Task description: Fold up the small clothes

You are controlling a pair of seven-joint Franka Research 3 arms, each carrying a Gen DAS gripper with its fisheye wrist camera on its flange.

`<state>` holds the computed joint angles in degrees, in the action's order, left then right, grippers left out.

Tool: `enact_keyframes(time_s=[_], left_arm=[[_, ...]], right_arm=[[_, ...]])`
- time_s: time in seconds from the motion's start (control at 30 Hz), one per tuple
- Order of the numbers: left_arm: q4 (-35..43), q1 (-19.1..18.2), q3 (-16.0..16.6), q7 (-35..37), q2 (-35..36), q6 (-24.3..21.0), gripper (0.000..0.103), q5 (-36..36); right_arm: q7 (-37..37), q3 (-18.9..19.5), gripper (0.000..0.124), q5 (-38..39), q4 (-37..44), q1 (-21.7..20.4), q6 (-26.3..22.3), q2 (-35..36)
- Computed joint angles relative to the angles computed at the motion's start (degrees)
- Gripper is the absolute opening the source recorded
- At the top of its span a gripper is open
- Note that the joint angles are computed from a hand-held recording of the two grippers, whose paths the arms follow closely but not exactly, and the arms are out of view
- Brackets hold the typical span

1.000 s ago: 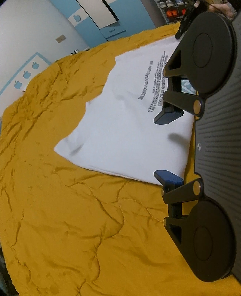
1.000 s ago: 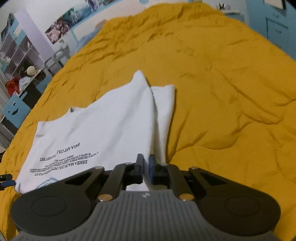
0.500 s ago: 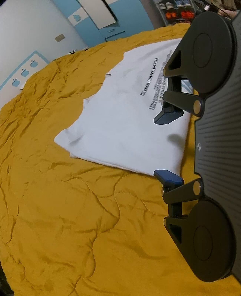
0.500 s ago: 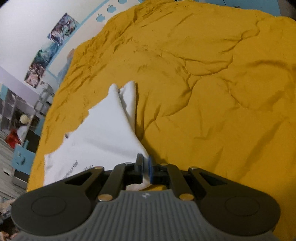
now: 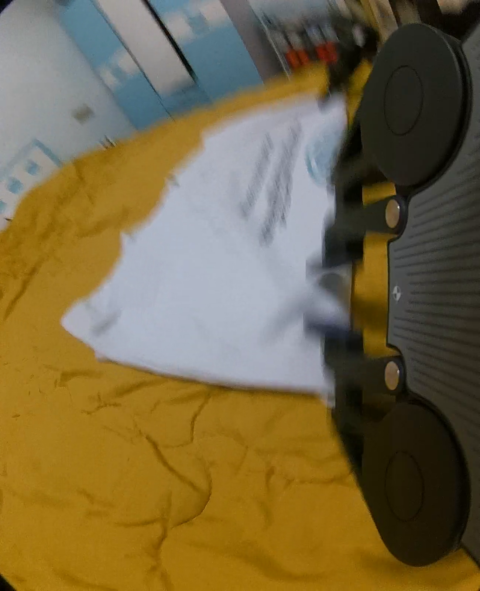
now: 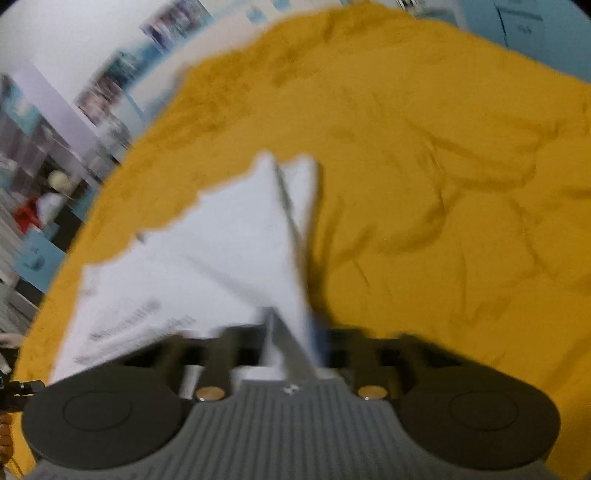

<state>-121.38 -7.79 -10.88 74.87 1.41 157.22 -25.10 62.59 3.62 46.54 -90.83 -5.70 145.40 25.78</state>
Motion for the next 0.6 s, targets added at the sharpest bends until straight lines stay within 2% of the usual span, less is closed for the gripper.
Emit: enact_keyframes(time_s=[0.03, 0.07, 0.1, 0.17, 0.3, 0.37, 0.47, 0.53, 0.57, 0.6], left_arm=[[1.1, 1.6, -1.5, -6.3, 1.1, -1.7, 0.000, 6.0], [1.7, 3.8, -3.7, -9.5, 1.8, -2.0, 0.000, 8.0], [1.4, 4.1, -4.0, -8.7, 1.8, -1.7, 0.000, 6.0], [0.6, 0.8, -0.2, -2.6, 0.7, -1.7, 0.000, -0.5], [-1.5, 1.6, 1.2, -1.6, -2.1, -3.0, 0.000, 0.9], [-2.5, 2.0, 2.2, -1.4, -3.5, -4.0, 0.000, 0.1], [-5.9, 1.7, 3.0, 0.7, -6.5, -0.6, 0.000, -1.2], [-7.9, 0.0, 4.5, 5.9, -8.8, 0.9, 0.002, -6.8], [-8.6, -1.5, 5.7, 10.3, -9.8, 1.2, 0.003, -12.4], [-9.2, -3.1, 6.7, 14.5, -10.5, 1.6, 0.012, -17.6]], right_arm=[[-0.1, -0.6, 0.000, 1.3, -0.5, 0.5, 0.1, -0.1], [-0.8, 0.8, 0.000, 2.8, -1.8, -0.5, 1.8, -0.6], [-1.2, 1.2, 0.000, 4.7, -3.5, -0.9, 2.4, -1.9], [-1.7, 1.7, 0.000, 8.8, -5.1, -1.7, 3.4, -2.9], [-0.2, 0.8, 0.000, 13.8, -8.8, -1.6, 3.0, -6.4], [1.9, -0.4, 0.000, 13.0, -9.5, -0.8, 2.5, -7.3], [4.8, -2.2, 0.000, 7.9, -10.0, 1.4, 5.1, -7.6], [13.1, -5.2, 0.020, -0.6, -11.2, 5.0, 9.8, -8.0], [15.0, -5.1, 0.028, -1.3, -11.6, 5.1, 11.4, -7.9], [13.4, -3.1, 0.028, 2.0, -13.2, 3.2, 13.2, -9.1]])
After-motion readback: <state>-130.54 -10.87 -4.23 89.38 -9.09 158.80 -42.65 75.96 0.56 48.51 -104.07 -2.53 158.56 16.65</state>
